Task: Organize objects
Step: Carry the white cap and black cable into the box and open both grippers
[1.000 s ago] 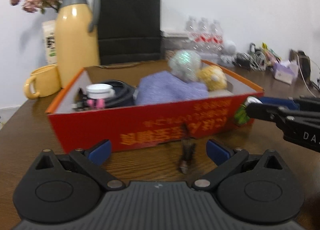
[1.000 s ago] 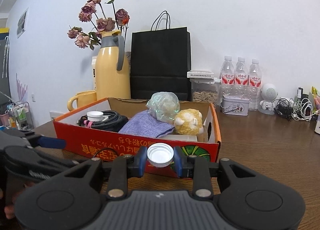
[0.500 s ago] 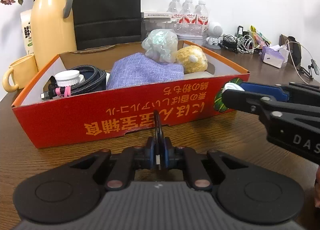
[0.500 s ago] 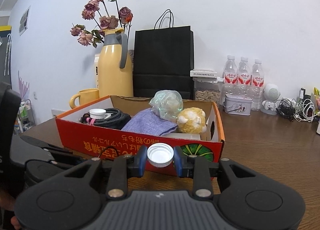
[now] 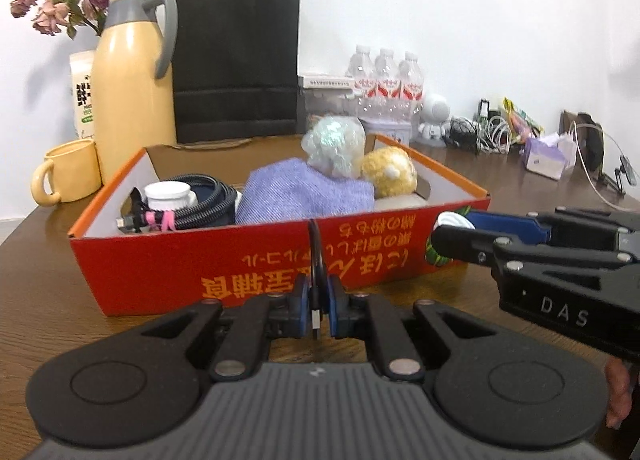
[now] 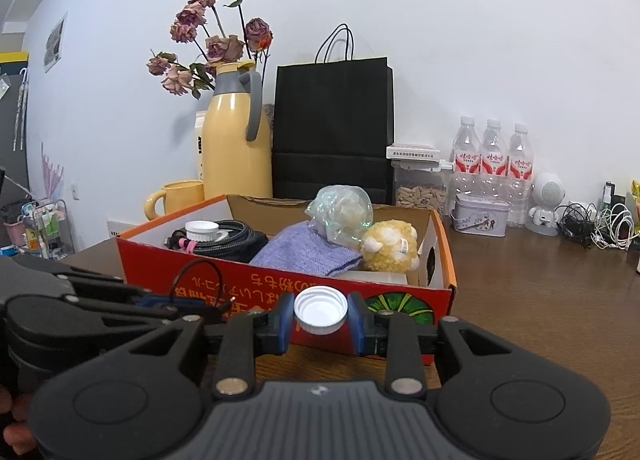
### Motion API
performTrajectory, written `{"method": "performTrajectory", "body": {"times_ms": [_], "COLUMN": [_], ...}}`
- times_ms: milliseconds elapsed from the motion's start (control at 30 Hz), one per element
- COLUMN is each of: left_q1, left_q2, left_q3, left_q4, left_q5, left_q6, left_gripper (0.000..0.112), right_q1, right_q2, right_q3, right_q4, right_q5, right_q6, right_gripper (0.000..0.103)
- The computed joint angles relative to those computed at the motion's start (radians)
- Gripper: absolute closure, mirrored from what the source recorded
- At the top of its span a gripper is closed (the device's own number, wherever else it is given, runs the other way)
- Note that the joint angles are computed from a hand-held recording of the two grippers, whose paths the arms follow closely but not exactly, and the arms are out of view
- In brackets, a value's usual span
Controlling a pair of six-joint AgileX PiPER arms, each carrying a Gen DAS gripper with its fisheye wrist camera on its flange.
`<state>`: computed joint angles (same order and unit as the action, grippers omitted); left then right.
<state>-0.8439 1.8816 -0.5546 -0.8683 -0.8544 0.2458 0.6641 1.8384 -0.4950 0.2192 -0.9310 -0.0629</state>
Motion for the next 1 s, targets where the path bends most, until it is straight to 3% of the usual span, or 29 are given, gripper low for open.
{"method": "performTrajectory", "body": {"times_ms": [233,500,767,1000], "left_q1": [0.01,0.141,0.239,0.298], "left_q2": [-0.063,-0.121,-0.04,0.004], "left_q3": [0.033,-0.022,-0.153,-0.168], "left_q4": [-0.007,0.01,0.005,0.069], "left_q5": [-0.074,-0.046,-0.035,0.019], "left_q6": [0.001,0.061,0.085,0.045], "left_gripper": [0.102,0.102,0.102,0.101], "right_q1": [0.013,0.038,0.04,0.006], "right_q2": [-0.008,0.008,0.106,0.171], "right_q3": [-0.022,-0.192,-0.422,-0.48], "right_q4": [-0.019,0.009,0.096,0.062], "right_q5": [-0.004,0.117,0.227,0.278], "right_q6": [-0.008,-0.051,-0.154,-0.103], "right_gripper": [0.076,0.076,0.076,0.076]}}
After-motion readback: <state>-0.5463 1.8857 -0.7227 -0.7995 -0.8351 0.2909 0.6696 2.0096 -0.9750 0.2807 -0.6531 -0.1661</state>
